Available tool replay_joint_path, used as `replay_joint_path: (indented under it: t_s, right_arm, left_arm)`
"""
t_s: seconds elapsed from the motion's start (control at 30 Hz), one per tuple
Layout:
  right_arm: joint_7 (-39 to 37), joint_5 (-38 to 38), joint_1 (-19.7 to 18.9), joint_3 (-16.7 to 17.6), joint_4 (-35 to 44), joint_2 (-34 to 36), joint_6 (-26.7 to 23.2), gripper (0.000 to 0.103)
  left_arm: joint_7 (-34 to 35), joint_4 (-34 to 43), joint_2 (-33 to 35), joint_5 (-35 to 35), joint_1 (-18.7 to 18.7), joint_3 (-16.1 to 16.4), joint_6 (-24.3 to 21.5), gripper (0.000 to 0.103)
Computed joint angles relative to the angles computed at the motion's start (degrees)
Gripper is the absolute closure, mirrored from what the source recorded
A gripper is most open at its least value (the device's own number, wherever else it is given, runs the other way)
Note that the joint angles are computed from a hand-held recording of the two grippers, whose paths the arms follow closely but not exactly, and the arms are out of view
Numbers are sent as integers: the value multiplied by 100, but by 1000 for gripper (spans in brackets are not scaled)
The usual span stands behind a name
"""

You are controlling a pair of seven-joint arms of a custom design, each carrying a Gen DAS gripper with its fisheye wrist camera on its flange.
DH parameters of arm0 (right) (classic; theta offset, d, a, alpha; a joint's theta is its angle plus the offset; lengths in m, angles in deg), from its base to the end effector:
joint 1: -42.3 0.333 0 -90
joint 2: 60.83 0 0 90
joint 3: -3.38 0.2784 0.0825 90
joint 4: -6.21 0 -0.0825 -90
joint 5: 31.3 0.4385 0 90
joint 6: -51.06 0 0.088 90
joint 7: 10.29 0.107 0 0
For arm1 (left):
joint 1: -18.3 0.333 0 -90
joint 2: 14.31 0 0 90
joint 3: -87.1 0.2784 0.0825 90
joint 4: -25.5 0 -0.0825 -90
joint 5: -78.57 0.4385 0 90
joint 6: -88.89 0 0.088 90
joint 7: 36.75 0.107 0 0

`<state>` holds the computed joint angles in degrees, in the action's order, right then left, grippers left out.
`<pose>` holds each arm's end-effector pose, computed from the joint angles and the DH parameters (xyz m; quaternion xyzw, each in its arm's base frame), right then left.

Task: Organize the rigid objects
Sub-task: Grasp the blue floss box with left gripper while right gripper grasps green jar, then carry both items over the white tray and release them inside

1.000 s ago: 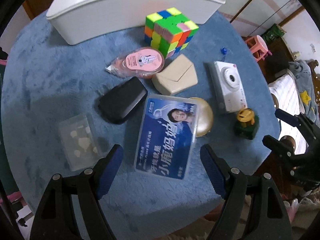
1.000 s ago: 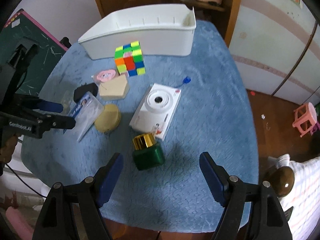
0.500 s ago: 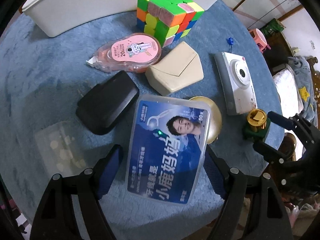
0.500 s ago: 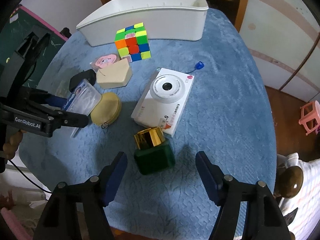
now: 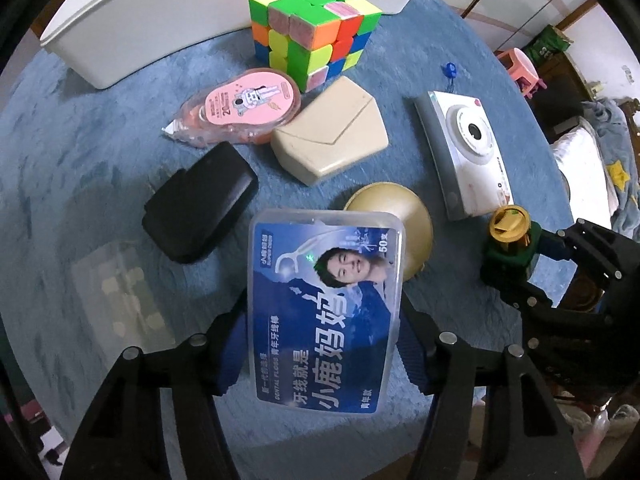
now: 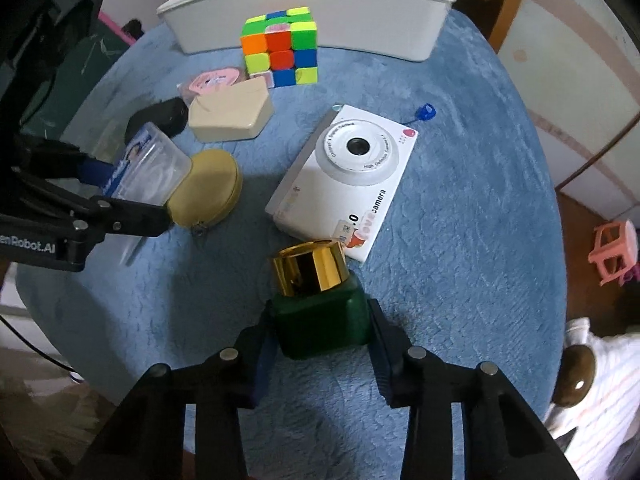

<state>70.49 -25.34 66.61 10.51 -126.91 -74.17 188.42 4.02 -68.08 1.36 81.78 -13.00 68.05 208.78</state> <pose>0.4722 0.2897 0.4003 -0.8840 0.4412 -0.0631 0.1410 0.4621 -0.5269 0.4326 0.6956 -0.7112 0.0985 0.0261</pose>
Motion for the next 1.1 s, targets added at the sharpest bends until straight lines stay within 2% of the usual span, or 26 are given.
replay_joint_path:
  t_s: [0.13,0.33,0.5,0.63,0.8,1.1]
  right_arm:
    - [105,-159,9,59,22,3,-54,62]
    - [18,344,59,-66,48,-214,-245,62]
    - [-105,658,62,-159,165,-492,-180,62]
    - [-131,884,46,-228,429,-693,-99,62]
    - [-148,888,-44,-249,1057,-563,-102,62]
    - [-87,603,-184,-138,2658,156,140,62]
  left_arm:
    - [-228,60,-64,60,-51,5,-58,37]
    - [-405,25,-480,306,-47,8,-125,37]
    - [-611,188,-797,788,-18,33,-159,37]
    - [-743,667,-838,1323,1,60,-400,37]
    - [-789,1524,-582,1923,-65,136,-779,37]
    - [-591,3247,146,2809,-359,489,-1335,37]
